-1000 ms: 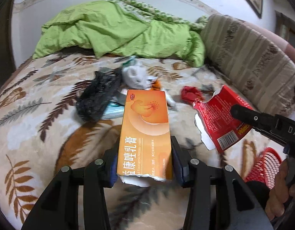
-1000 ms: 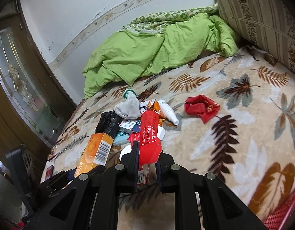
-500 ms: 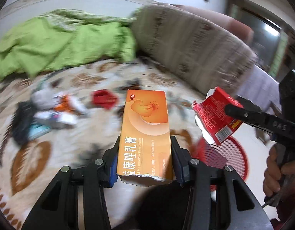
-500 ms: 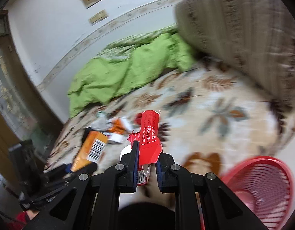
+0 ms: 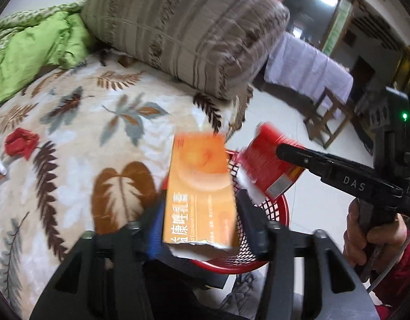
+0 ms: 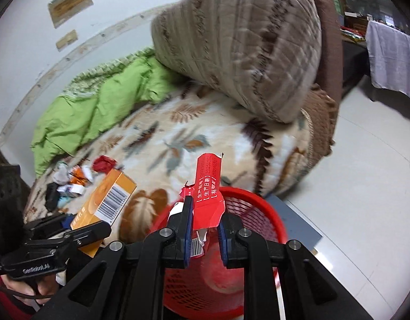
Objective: Collect trash
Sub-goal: 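Carry both boxes over the red basket and open both tools, then grasp the black plastic bag with the left tool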
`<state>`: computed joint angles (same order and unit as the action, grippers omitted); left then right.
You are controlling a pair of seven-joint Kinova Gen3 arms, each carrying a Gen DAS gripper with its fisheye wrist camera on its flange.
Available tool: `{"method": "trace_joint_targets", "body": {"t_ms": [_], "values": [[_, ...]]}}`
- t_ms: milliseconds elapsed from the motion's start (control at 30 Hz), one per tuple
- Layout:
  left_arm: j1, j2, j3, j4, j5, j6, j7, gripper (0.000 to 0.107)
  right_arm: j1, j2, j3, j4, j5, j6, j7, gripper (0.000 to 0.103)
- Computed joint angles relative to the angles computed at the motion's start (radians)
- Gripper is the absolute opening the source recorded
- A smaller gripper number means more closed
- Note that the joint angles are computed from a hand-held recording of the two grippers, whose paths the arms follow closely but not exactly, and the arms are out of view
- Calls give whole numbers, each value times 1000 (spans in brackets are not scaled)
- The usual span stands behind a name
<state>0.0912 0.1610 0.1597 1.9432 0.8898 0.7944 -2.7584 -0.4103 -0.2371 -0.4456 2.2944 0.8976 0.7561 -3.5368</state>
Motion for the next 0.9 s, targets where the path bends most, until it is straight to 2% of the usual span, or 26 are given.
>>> {"method": "trace_joint_targets", "body": {"t_ms": [33,100,133,267,433,500,700,900], "values": [[1,3,10,2,1,-10,4,61,0,0,0,0,-7,8,2,26],[6,10,3,-4,-1,-3,16,62,-1,2,-12,3,-10,44,-11,52],[-2,11,1,-6,4,8,13,62,-3,-1,-21,6,-2,61,-27,55],[-38,-10,-21,8,30,17,-7,63,-14,-6,-14,5,33,56,-46,55],[-102,-61,-76,51,81,1,-75,66,-21,57,6,-35,142,-35,-88,55],[-129,-78,-103,64,93,-14,-93,66,-42,105,26,-71,192,-72,-87,55],[-255,-87,-195,67,137,14,-124,69,-118,270,97,-208,320,-166,-57,55],[-375,-65,-250,52,186,-38,-169,74,-179,434,163,-377,313,-275,75,56]]}}
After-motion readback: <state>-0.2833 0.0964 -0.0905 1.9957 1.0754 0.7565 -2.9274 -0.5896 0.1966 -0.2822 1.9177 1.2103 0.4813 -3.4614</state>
